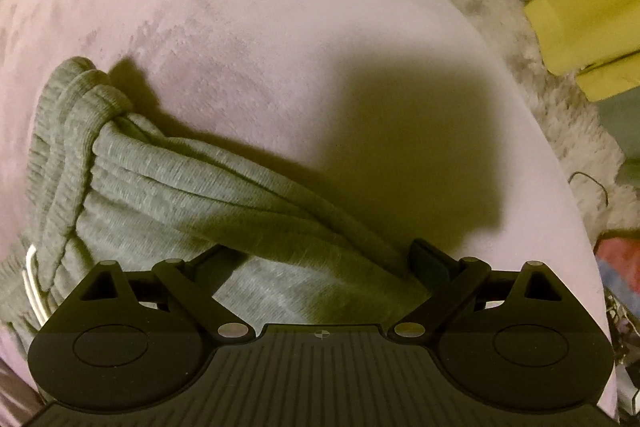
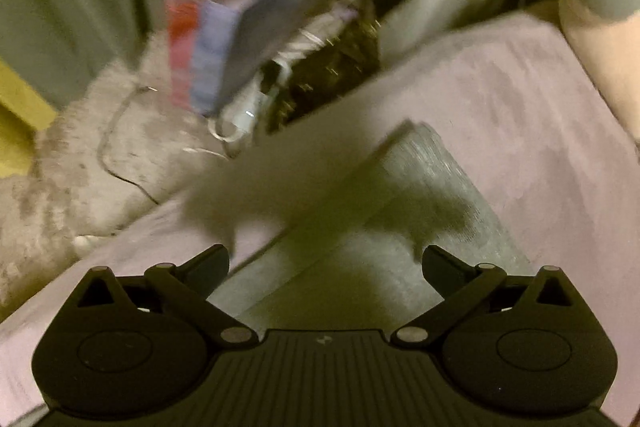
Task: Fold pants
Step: 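Close the left tool on the waistband while the right tool grips the leg edge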
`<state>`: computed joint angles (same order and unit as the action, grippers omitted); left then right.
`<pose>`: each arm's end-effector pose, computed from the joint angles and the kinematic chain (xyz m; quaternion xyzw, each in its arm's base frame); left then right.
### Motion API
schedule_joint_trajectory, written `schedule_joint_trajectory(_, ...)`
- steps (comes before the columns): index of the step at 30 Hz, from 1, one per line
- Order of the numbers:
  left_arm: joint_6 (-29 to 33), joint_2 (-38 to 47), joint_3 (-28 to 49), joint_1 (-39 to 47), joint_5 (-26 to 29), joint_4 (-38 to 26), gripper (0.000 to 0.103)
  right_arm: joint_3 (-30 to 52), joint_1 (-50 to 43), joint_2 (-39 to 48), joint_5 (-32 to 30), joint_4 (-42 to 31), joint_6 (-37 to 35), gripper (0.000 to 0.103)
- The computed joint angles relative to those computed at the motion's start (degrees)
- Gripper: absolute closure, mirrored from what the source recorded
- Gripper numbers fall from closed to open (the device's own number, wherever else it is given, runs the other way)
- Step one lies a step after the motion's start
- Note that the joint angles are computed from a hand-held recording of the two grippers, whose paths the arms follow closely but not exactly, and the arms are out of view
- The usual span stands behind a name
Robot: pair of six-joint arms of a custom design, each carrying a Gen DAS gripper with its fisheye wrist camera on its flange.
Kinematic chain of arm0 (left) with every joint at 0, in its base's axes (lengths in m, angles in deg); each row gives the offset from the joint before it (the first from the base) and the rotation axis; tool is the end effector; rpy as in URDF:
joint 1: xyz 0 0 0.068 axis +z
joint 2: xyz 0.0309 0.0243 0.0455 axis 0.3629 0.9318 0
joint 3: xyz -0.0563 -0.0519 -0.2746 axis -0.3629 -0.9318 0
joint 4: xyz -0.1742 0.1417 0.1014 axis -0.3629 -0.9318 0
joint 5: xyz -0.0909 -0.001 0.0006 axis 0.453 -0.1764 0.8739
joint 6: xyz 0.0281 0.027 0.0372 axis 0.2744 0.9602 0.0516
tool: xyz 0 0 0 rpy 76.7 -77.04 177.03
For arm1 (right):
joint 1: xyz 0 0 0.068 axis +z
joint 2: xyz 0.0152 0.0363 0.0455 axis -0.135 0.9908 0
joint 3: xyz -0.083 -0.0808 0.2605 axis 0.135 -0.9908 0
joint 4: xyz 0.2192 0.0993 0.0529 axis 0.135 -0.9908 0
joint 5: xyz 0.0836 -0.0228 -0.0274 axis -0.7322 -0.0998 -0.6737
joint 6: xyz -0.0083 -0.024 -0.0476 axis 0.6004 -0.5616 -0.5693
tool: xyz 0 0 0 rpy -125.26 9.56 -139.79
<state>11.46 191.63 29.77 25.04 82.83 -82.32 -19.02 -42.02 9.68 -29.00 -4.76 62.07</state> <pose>0.3360 0.0227 0.2365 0.2909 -0.9563 -0.0156 0.0256 0.1752 -0.1272 0.2139 0.4490 0.8854 -0.1018 0.0640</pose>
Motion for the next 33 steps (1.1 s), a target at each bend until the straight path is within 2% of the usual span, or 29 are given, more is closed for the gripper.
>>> schedule_joint_trajectory(2,1.29,2.52,1.54,0.13,0.35,0.45,0.006,-0.98,-1.32,2.23,1.22,1.66,0.78,0.000)
schedule_joint_trajectory(5,1.69,2.90,2.00,1.02,1.30,0.82,0.006,-3.47,-3.16,0.77,-0.07,4.14,-1.03,0.000)
schedule_joint_trajectory(7,1.86,2.41,1.85,1.64,1.48,0.81,0.010,-4.43,-3.25,-1.56,-0.28,3.92,-2.69,0.004)
schedule_joint_trajectory(10,2.00,2.16,2.11,3.25,2.46,0.80,0.016,-5.24,-4.99,-4.89,-2.10,3.19,-6.24,0.014)
schedule_joint_trajectory(13,1.28,1.25,1.79,4.18,2.48,0.84,0.030,-4.91,-6.68,-7.53,-3.50,1.23,-9.07,0.029)
schedule_joint_trajectory(15,2.07,0.08,1.12,4.33,2.97,1.28,0.043,-4.71,-7.38,-8.49,-4.35,0.41,-10.40,0.050)
schedule_joint_trajectory(16,2.75,-0.13,1.09,4.58,3.28,1.29,0.049,-4.58,-7.56,-8.85,-4.73,-0.03,-10.85,0.055)
schedule_joint_trajectory(17,2.75,-0.44,1.02,4.94,3.63,1.25,0.053,-4.41,-7.68,-9.08,-4.96,-0.51,-11.31,0.065)
schedule_joint_trajectory(19,2.91,-1.46,0.28,5.76,4.77,1.78,0.071,-4.42,-8.52,-9.71,-5.61,-1.17,-12.36,0.071)
schedule_joint_trajectory(21,3.73,-2.77,-0.80,6.86,6.37,2.62,0.081,-4.36,-10.25,-10.45,-7.44,-1.88,-13.54,0.082)
schedule_joint_trajectory(26,8.81,-7.39,-5.32,11.14,10.33,5.29,0.089,-4.53,-17.91,-12.71,-14.62,-3.70,-17.85,0.092)
schedule_joint_trajectory(33,13.90,-15.07,-10.58,16.65,16.05,6.48,0.092,-3.35,-31.12,-15.60,-24.70,-9.11,-27.20,0.094)
